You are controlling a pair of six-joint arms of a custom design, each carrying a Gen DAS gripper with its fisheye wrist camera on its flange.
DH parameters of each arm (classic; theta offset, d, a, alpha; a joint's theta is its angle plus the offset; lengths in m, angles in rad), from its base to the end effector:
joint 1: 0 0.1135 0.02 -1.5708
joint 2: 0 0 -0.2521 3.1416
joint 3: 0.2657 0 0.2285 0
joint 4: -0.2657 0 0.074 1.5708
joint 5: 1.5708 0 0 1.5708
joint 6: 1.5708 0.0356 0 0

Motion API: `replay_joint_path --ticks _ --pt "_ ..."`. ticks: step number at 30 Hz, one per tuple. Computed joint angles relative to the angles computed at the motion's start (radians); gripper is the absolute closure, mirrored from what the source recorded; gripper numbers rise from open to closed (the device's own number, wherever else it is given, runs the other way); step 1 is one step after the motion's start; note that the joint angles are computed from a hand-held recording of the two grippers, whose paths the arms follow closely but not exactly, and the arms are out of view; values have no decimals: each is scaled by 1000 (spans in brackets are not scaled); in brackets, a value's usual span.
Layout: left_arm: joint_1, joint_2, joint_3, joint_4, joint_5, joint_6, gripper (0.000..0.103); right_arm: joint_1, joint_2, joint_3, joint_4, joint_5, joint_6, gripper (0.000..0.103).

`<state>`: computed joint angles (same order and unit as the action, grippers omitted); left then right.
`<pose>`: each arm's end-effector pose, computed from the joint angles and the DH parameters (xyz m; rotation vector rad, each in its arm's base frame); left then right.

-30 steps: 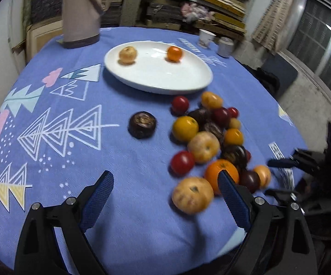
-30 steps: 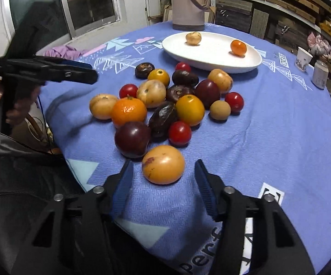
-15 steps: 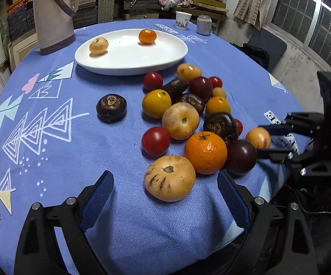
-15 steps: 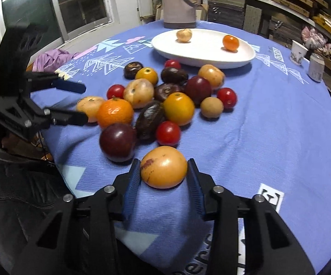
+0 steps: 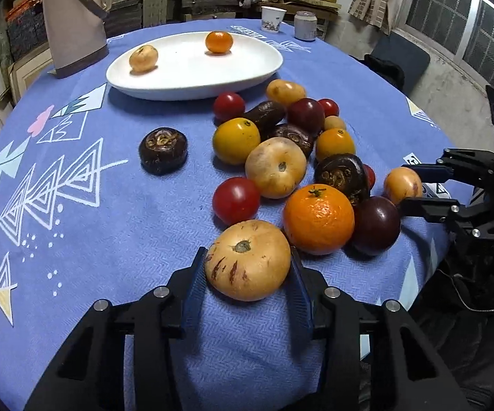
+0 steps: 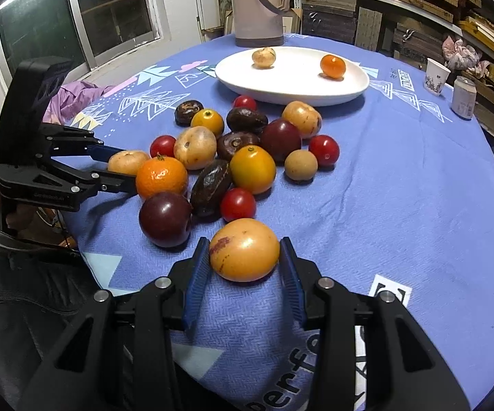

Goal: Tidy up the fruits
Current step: 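Grasp a striped pale fruit with the left tool while the right grasps a yellow-orange fruit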

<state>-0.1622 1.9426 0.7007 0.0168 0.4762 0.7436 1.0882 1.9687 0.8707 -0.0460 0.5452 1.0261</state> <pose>0.2691 -0.0606 0.0597 1.2550 2.3234 -0.4814 0.1624 0.2702 0.0819 0.0727 2.4660 0.1265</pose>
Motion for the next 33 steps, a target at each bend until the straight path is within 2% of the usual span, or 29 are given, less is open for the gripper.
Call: replay_joint_path --ticks 6,11,15,20,23,26,33 --pt "35 -60 14 -52 42 4 57 -1 -47 -13 -28 32 2 62" --pt "50 -130 74 -122 74 -23 57 -27 -145 -40 -39 69 -37 62" --pt "45 -148 164 -151 96 -76 57 -89 -251 -63 -11 97 -131 62" --pt "-22 -109 322 -168 36 -198 57 -222 -278 23 -29 85 -318 62" --pt "-66 -25 460 -191 29 -248 57 -321 -250 84 -20 25 -427 62" --pt "-125 126 652 -240 -44 -289 57 -438 -165 167 -11 -57 -507 62" --pt "-187 494 1119 -381 -181 -365 57 -654 120 388 -1 -234 -571 62"
